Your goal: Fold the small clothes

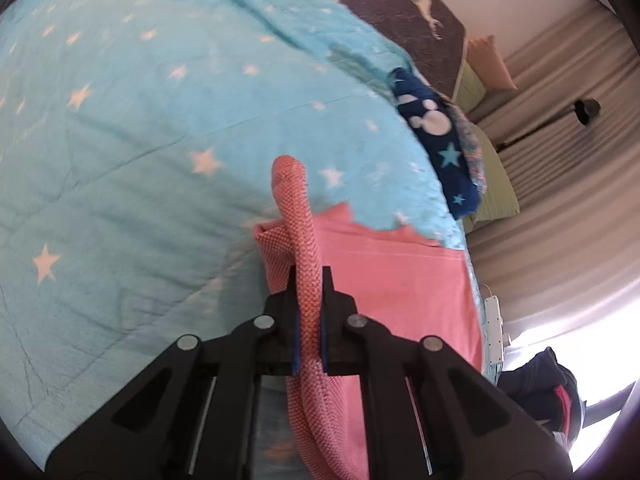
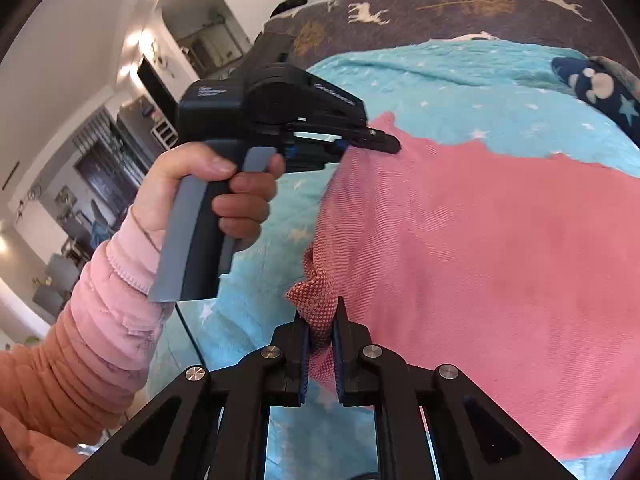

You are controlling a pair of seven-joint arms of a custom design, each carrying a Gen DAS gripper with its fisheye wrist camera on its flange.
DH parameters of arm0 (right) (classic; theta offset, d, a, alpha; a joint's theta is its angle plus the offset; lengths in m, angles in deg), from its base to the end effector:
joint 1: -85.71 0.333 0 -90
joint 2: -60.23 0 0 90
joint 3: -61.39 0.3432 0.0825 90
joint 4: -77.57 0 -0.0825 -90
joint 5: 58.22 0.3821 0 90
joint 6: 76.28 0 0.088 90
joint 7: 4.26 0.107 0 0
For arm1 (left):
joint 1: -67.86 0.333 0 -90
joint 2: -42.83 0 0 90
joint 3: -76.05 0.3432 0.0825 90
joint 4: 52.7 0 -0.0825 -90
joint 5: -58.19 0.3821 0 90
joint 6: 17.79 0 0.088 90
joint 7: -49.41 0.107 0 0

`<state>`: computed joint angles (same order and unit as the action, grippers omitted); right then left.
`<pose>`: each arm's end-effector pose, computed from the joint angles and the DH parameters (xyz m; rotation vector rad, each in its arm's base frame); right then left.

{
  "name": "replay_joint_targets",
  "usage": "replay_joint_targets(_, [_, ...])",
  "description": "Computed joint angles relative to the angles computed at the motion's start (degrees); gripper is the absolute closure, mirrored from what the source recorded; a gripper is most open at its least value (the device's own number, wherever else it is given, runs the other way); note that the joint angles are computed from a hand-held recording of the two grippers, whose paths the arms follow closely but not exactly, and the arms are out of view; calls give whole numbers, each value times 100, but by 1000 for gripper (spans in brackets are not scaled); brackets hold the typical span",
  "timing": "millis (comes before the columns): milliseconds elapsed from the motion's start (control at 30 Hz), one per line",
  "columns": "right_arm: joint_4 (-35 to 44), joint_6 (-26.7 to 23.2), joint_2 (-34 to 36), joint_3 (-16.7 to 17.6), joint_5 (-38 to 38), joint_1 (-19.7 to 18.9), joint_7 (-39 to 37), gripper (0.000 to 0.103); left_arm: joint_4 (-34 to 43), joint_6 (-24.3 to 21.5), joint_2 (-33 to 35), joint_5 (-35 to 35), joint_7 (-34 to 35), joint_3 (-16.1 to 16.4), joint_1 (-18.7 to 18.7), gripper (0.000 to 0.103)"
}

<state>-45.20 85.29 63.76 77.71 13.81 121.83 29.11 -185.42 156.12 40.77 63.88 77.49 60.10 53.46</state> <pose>0.3887 0.4242 0.4471 -2.0916 0.8595 0.1584 0.4711 -0.2861 0.4738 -2.4445 1.5294 -1.1404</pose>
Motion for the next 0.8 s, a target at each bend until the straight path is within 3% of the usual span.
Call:
replay_joint_targets(233, [-633,137,-750,-336,1196,-138,-871,94,1099,-372,478,455,194,-12,-306,95])
replay_joint_targets(400, [-1109,293,-1215,-563,1896,-280,-1266,95,2468,-963,1386,604,645,161,-863,95])
replay_joint_targets(500, [-1312,438,-1357,-613,2246,-419,-1380,95,3458,-1364,2133,312,1090,152,-1095,95])
replay_joint_targets(633, [-1582,541,-1559,-677,2521,-721,-1350,95,4794,-1961,3115,-46,1540,233,-1426,95])
replay_joint_targets(800, [-1789,398,-1643,-853,2216,-1085,-923,95,6146,-2775,4029,-297,1754,491,-1831,95])
